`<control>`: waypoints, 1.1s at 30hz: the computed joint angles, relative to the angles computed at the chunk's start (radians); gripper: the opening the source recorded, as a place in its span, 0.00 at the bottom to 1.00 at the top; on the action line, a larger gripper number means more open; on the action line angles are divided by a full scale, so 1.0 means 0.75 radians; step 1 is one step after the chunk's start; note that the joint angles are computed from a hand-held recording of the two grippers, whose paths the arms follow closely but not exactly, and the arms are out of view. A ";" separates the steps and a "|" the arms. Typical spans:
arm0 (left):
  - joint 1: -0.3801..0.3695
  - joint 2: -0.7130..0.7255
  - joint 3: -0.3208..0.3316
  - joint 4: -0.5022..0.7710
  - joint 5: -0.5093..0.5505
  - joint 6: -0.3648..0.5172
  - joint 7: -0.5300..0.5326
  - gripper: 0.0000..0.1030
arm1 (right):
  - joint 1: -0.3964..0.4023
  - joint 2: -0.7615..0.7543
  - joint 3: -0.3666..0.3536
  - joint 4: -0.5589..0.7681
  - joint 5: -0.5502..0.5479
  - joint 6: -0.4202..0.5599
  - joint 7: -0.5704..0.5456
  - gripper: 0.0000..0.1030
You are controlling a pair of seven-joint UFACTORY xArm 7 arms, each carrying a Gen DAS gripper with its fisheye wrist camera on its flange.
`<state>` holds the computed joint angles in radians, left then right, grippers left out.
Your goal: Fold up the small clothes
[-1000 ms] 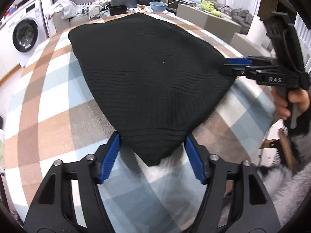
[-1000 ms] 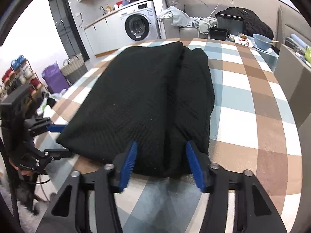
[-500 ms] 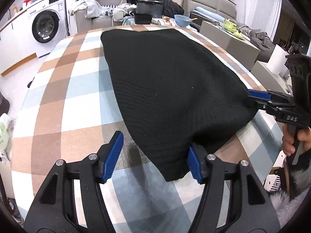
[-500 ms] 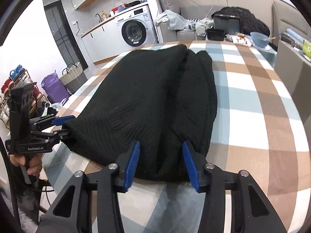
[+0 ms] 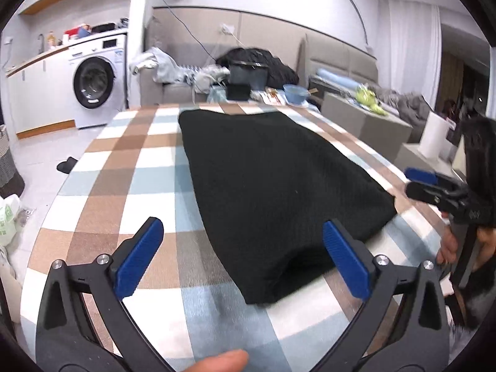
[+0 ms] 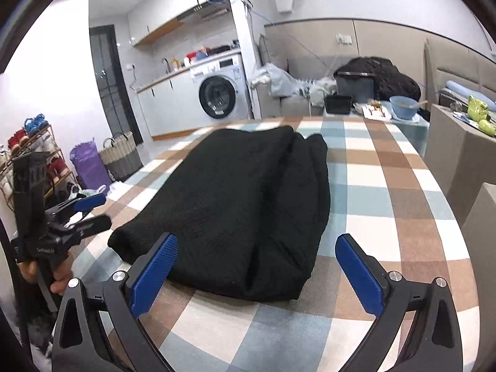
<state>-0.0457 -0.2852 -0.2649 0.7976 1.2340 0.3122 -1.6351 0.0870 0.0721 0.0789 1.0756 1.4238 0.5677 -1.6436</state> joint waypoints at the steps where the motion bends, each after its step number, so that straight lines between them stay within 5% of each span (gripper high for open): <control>1: 0.008 -0.001 -0.014 0.000 0.025 0.019 -0.045 0.99 | -0.004 -0.005 -0.001 -0.006 0.029 0.008 -0.028 1.00; 6: 0.009 -0.005 -0.027 0.005 0.157 0.088 -0.235 0.99 | -0.022 -0.007 -0.015 -0.010 0.066 0.105 -0.070 1.00; 33: -0.100 0.022 0.050 0.005 0.212 0.114 -0.201 0.99 | -0.027 0.001 -0.018 -0.022 0.073 0.178 -0.086 1.00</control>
<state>-0.1209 -0.2685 -0.2271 0.8011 1.3931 0.3978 -1.7861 0.0671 0.0729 0.0653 1.0594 1.4783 0.7009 -1.7084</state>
